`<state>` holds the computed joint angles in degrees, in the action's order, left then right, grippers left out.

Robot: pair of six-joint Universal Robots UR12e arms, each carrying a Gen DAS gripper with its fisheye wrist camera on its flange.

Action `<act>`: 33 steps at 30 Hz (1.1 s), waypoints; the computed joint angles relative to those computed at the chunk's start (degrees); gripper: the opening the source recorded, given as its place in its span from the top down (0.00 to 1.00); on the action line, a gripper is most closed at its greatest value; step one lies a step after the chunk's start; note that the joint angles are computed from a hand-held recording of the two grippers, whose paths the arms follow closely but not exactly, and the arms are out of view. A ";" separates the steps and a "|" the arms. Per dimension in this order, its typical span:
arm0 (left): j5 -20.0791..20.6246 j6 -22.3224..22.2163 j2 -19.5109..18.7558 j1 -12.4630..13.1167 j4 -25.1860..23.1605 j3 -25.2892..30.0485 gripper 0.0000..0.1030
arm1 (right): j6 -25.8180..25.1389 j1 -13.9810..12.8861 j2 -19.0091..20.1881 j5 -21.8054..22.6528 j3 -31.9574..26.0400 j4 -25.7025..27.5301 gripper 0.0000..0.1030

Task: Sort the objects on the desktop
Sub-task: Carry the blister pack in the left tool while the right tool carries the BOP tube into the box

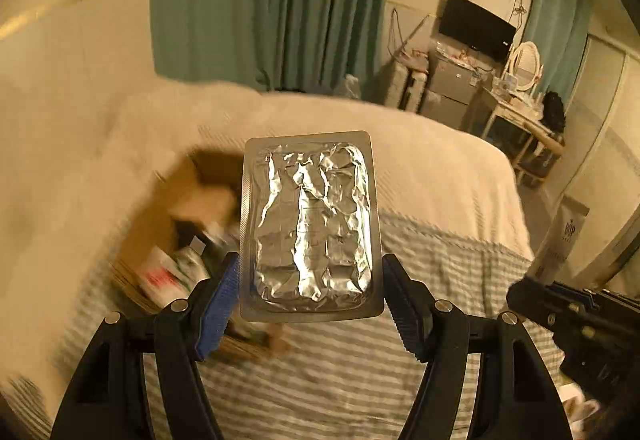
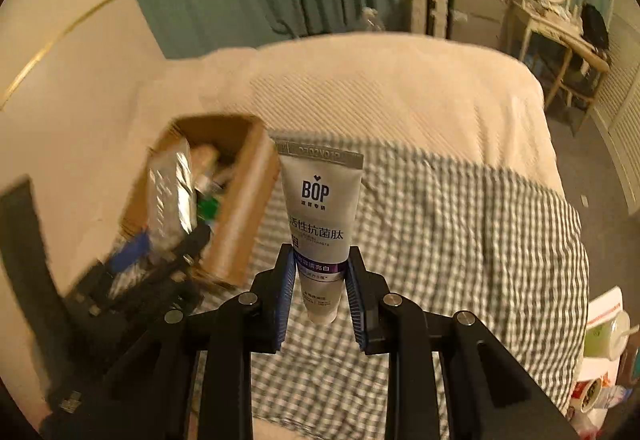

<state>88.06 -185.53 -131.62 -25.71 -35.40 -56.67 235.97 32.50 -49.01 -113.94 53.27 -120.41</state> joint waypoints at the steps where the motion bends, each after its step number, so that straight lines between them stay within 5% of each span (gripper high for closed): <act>1: 0.23 0.37 0.07 0.50 0.30 0.39 0.31 | -1.12 0.19 1.17 -0.52 -2.49 0.77 0.77; 8: 2.32 1.11 -1.65 3.03 -0.17 2.53 0.31 | -9.43 1.12 9.91 -0.50 -17.67 2.16 0.77; 19: 1.33 0.44 -6.18 5.19 -7.38 7.34 0.31 | -12.41 -1.20 22.44 10.87 -33.76 3.30 0.76; 24: 4.78 2.76 -8.06 5.02 -9.79 9.80 0.21 | -12.85 -1.54 29.94 11.54 -46.42 6.57 0.75; 25: 5.82 2.60 -8.49 5.11 -10.18 10.29 0.15 | -12.75 -1.65 31.09 11.35 -48.24 6.75 0.66; 26: 6.61 2.17 -8.80 5.15 -10.69 10.82 0.07 | -12.25 -1.72 31.26 10.87 -48.32 6.52 0.62; 28: 6.93 1.01 -8.83 5.31 -10.65 10.95 0.04 | -10.94 -1.77 29.21 9.46 -43.98 4.34 0.34; 30: 6.13 -0.01 -8.54 5.49 -9.91 10.56 0.04 | -10.56 -1.99 25.47 9.34 -35.88 -1.51 0.32; 33: 4.77 -1.03 -7.07 5.51 -6.75 8.07 0.04 | -10.35 -1.81 23.08 6.43 -32.07 -0.71 0.30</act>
<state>92.83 -186.56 -138.69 -20.20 -42.15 -48.60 225.62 30.68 -25.93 -107.52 21.20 -121.12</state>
